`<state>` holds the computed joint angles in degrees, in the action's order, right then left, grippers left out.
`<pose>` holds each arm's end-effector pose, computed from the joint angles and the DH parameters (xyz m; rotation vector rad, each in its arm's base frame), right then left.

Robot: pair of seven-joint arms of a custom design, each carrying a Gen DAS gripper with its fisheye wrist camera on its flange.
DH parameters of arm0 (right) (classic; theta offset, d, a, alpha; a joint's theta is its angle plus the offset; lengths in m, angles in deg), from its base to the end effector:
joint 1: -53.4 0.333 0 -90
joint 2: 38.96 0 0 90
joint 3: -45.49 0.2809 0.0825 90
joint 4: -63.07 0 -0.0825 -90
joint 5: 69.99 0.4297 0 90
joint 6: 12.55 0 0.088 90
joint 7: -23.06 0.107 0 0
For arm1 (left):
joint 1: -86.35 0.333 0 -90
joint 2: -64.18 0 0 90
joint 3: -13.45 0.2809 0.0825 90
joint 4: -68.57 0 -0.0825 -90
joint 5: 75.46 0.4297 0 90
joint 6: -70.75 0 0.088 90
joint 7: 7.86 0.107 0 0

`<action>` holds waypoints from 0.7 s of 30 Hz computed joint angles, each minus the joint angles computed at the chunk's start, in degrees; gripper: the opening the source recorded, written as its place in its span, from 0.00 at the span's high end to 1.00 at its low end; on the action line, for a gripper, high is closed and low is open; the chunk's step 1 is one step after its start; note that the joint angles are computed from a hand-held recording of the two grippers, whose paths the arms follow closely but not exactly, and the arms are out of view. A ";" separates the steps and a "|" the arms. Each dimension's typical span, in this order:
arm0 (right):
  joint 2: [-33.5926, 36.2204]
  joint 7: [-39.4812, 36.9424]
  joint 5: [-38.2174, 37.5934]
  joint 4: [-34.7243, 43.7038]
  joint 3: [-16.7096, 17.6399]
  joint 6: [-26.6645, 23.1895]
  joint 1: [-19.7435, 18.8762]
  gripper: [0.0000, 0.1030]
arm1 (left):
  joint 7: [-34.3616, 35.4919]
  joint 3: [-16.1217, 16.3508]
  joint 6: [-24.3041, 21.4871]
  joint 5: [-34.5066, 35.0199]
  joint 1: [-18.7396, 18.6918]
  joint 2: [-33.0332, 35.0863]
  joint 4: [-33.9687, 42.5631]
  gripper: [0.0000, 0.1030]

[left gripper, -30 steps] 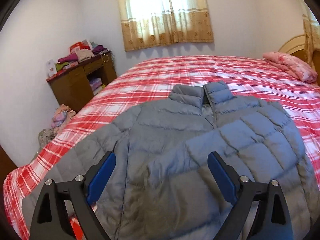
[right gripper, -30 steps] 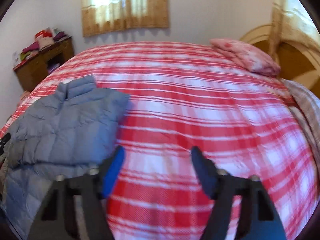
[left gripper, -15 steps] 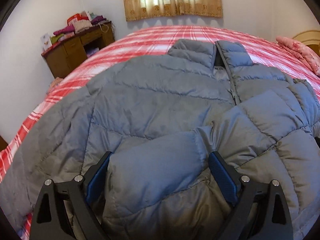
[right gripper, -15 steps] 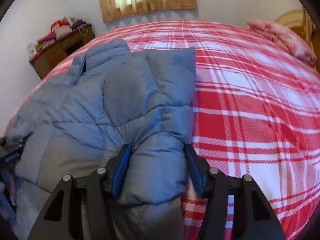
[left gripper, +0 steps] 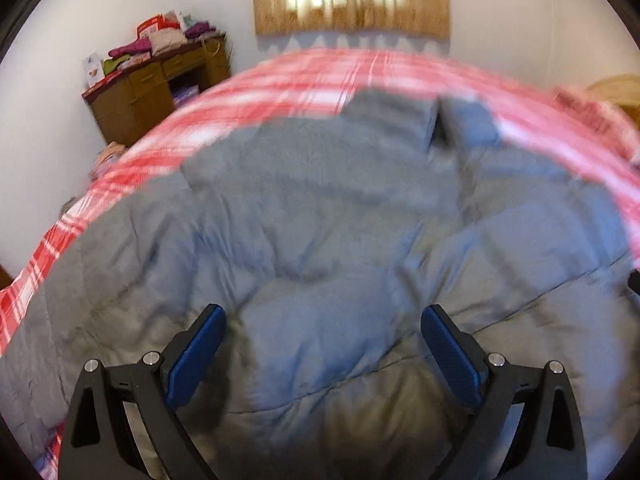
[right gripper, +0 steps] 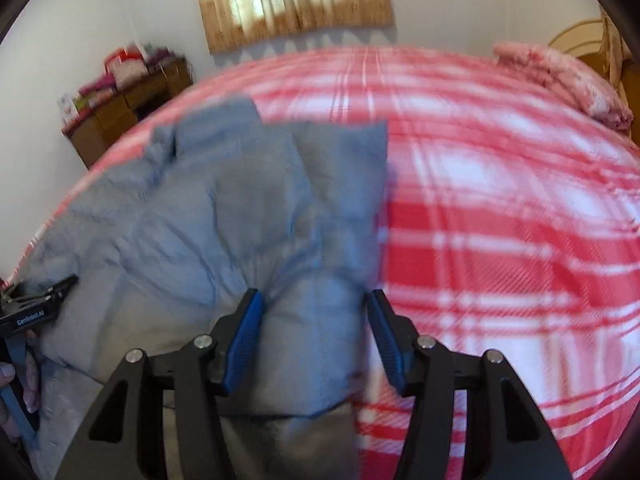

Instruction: Fold large clothes

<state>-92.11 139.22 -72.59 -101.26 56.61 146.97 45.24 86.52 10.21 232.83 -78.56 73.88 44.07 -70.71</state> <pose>0.3955 0.0148 0.4781 -1.3644 2.0084 -0.7729 0.5142 -0.1426 0.4690 -1.5128 2.0728 -0.7927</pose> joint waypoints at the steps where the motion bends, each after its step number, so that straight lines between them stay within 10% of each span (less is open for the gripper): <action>1: -0.39 0.09 -0.27 0.52 -0.03 0.63 -0.72 0.45 | 1.49 1.14 0.47 -1.60 -1.07 -0.36 0.16 0.04; 11: 17.53 0.31 -5.43 10.55 0.16 -1.44 -3.47 0.45 | -14.68 -6.41 -1.30 13.14 5.91 8.97 6.84 0.04; 21: 9.19 1.56 -6.13 6.17 -1.82 -1.63 -0.25 0.41 | -15.55 -4.58 -3.62 14.03 4.33 5.71 5.70 0.04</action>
<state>-82.92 140.78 -78.71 -95.09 54.79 145.34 44.99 70.98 5.63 229.21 -64.53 78.21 49.78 -65.01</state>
